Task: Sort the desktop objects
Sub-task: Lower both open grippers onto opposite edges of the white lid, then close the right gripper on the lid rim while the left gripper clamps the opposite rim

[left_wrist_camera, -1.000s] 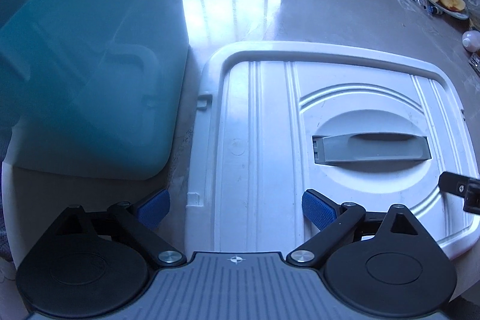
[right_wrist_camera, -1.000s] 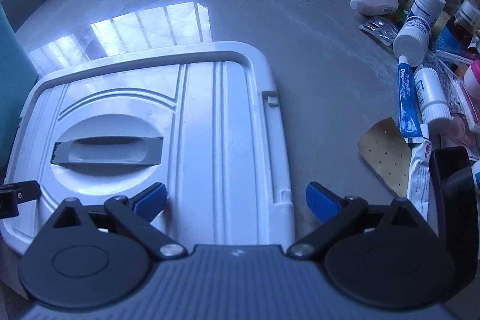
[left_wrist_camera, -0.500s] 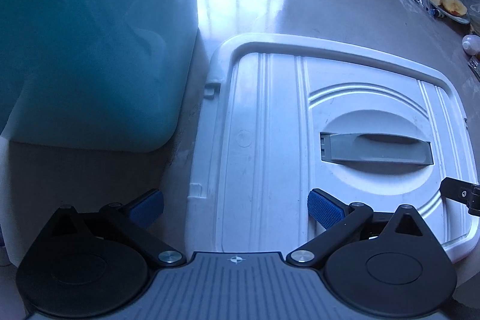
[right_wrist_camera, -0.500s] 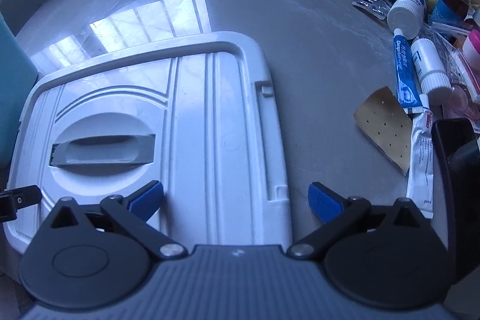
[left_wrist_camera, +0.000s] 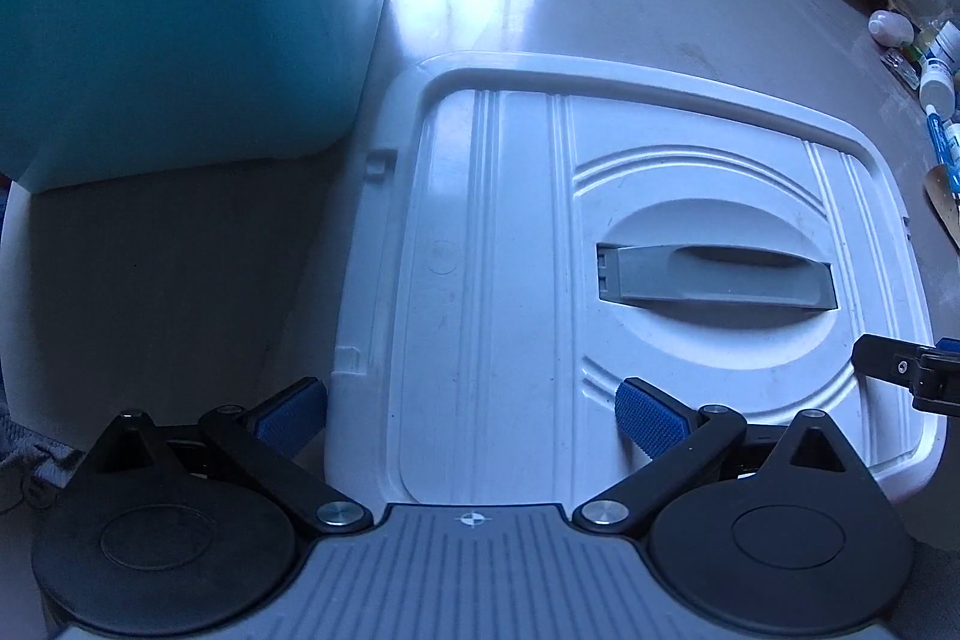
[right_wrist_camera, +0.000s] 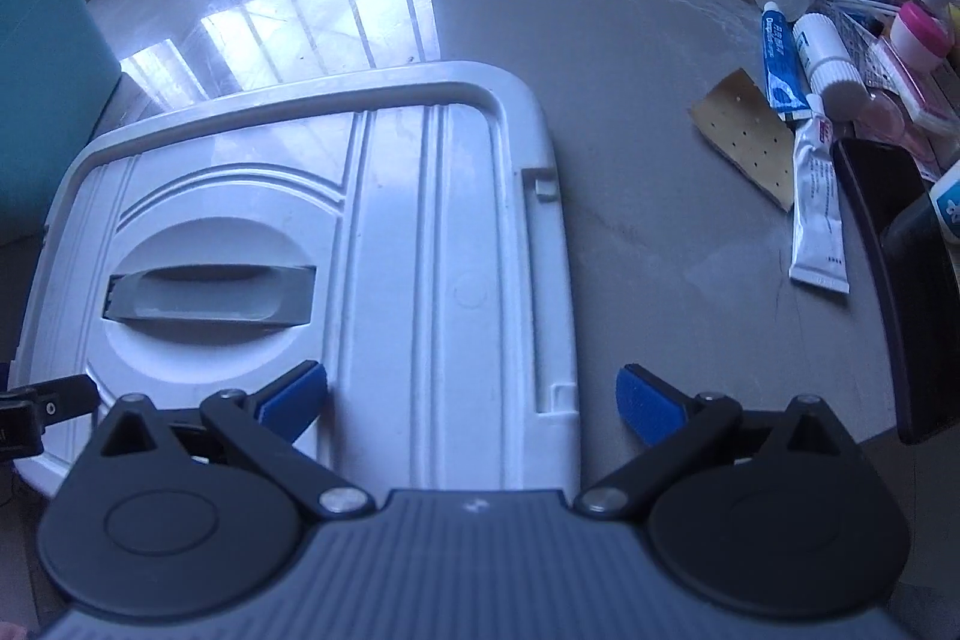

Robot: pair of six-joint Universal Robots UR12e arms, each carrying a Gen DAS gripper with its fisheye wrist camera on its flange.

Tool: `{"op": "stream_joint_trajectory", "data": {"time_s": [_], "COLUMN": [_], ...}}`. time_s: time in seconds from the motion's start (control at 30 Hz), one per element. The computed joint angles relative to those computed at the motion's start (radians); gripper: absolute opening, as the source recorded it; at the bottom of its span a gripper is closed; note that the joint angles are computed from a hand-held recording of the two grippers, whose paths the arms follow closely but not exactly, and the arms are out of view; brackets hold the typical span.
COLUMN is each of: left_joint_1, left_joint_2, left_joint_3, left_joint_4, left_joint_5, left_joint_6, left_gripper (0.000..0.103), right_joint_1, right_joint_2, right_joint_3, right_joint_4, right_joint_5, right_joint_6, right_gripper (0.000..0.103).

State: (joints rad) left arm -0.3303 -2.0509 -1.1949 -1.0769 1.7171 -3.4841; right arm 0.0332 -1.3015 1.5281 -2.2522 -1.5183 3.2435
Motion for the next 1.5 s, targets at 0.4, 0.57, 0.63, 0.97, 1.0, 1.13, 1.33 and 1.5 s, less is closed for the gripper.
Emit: {"op": "stream_joint_trajectory", "data": {"time_s": [0.4, 0.57, 0.63, 0.97, 1.0, 1.13, 1.33, 1.5], "left_joint_1": [-0.018, -0.022, -0.024, 0.0, 0.001, 0.002, 0.0, -0.002], "left_joint_2": [0.041, 0.044, 0.041, 0.068, 0.068, 0.073, 0.066, 0.057], "left_joint_3": [-0.073, -0.08, -0.079, -0.117, -0.117, -0.115, -0.091, -0.07], "left_joint_4": [0.035, 0.041, 0.044, 0.057, 0.055, 0.045, 0.011, -0.017], "left_joint_5": [0.01, 0.014, 0.015, -0.01, -0.011, -0.005, 0.003, 0.009], "left_joint_6": [-0.011, -0.021, -0.024, 0.0, 0.001, 0.015, 0.033, 0.043], "left_gripper": [0.103, 0.103, 0.103, 0.103, 0.103, 0.103, 0.103, 0.103], "right_joint_1": [0.003, 0.005, 0.006, -0.045, -0.062, -0.105, -0.163, -0.17], "right_joint_2": [-0.053, -0.056, -0.056, -0.08, -0.086, -0.104, -0.091, -0.061], "right_joint_3": [0.064, 0.07, 0.07, 0.091, 0.099, 0.126, 0.162, 0.15], "right_joint_4": [-0.011, -0.016, -0.017, 0.004, 0.016, 0.054, 0.036, 0.039], "right_joint_5": [0.007, 0.011, 0.008, 0.14, 0.185, 0.281, 0.474, 0.582], "right_joint_6": [-0.006, 0.0, -0.002, 0.073, 0.085, 0.079, 0.092, 0.068], "right_gripper": [0.102, 0.102, 0.102, 0.102, 0.102, 0.102, 0.102, 0.102]}}
